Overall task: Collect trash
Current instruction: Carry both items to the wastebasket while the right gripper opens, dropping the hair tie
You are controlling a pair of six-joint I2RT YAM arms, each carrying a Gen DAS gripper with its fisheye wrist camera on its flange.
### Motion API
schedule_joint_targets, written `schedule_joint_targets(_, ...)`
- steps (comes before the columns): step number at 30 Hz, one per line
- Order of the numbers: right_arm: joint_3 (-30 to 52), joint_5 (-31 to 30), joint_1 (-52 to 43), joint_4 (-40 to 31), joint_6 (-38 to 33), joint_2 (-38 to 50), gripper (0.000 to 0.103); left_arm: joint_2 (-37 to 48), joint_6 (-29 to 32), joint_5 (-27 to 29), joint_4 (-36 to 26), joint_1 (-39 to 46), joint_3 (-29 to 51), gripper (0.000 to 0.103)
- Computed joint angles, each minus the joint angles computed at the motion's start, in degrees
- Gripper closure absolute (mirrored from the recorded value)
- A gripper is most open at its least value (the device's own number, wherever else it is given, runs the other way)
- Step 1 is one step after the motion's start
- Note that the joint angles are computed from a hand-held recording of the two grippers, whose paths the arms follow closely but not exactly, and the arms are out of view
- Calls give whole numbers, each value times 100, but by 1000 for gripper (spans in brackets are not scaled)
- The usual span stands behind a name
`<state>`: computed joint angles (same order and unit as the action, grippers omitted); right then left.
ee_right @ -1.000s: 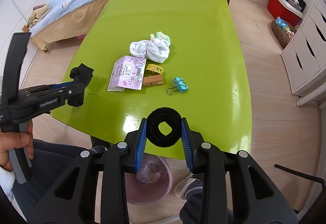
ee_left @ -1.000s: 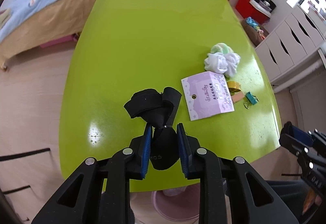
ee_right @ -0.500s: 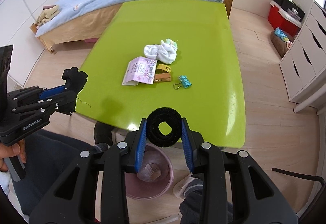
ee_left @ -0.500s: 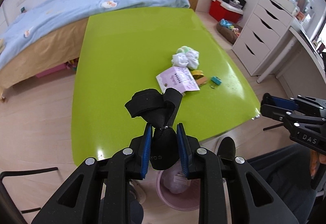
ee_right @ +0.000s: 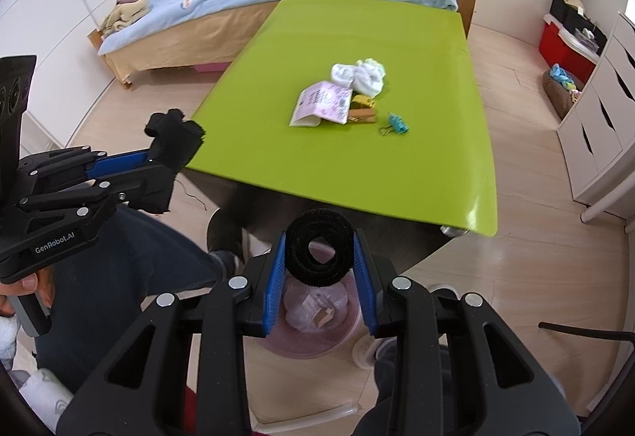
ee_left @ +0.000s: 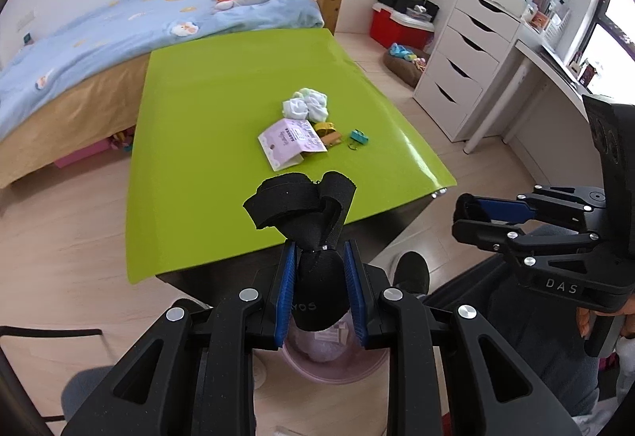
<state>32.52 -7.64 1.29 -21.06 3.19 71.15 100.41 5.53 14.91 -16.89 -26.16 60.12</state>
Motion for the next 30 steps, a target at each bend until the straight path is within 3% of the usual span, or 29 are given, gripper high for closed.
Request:
schedule_joint_targets(11,-364,-169,365,120,235,-178,68,-441,98,106,8,125,-532,79)
schedule_joint_targets(12,-356,-180,351,124,219,-168,64,-449,110,115,0,146,-538,79)
schedule_joint_targets(15,-361,-163,331,192,231,-146,29,-424,121,145,-39,160,-498,79)
schedule_joint_targets(18,-355,-172,258,221,265,-96,15,-398,197,127,-67,128,-469,79)
schedule_joint_targets(30,-492,-83,-42,97,304,-384,9,-366,372,167,-95,-18,-556,79)
